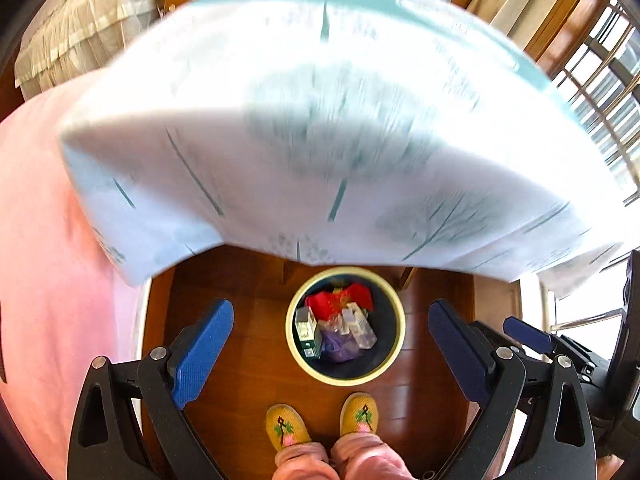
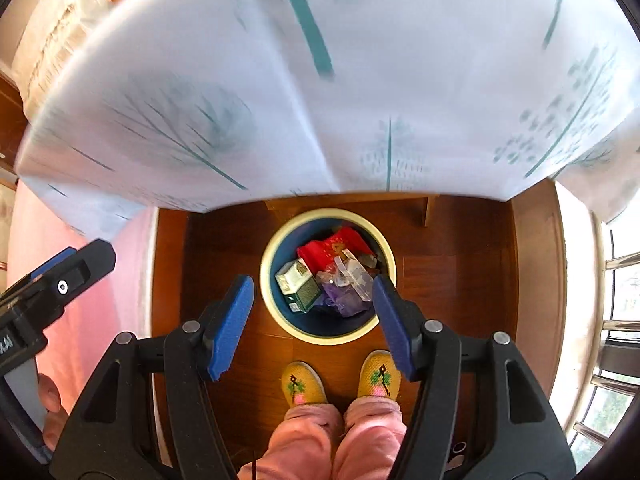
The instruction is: Collect trash
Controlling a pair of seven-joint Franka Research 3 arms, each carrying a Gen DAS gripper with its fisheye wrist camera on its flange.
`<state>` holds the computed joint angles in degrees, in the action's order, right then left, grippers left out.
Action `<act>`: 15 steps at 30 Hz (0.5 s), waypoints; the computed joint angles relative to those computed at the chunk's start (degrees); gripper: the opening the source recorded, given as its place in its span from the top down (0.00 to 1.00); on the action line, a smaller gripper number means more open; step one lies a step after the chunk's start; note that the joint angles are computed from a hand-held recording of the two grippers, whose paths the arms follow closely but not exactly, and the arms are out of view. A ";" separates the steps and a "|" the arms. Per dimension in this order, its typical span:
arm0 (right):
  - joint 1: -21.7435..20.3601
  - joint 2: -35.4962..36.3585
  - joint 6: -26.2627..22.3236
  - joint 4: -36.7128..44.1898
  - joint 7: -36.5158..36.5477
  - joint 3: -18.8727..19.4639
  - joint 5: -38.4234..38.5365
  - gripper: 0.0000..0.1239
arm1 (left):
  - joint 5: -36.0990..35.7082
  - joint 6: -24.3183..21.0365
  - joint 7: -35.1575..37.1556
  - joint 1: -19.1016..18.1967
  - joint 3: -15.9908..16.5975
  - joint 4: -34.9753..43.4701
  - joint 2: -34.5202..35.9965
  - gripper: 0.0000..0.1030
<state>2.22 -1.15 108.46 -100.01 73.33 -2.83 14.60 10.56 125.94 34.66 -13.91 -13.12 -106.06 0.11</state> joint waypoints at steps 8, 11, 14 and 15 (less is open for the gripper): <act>-0.41 0.78 -5.97 10.71 1.93 -0.37 1.50 0.53 | 1.85 -7.85 2.23 -0.12 -0.09 10.61 0.46 0.04; -0.77 2.35 -8.72 16.66 2.73 -0.57 1.99 0.53 | 2.12 -11.44 3.21 -0.34 -0.14 15.95 1.95 0.04; -1.12 4.71 -11.58 23.83 3.25 -0.62 2.05 0.53 | 2.51 -14.60 3.82 -0.77 -0.21 21.45 3.72 0.04; -1.25 5.61 -12.46 26.30 3.55 -0.62 2.13 0.53 | 2.78 -15.90 4.17 -0.97 -0.24 23.81 4.55 0.04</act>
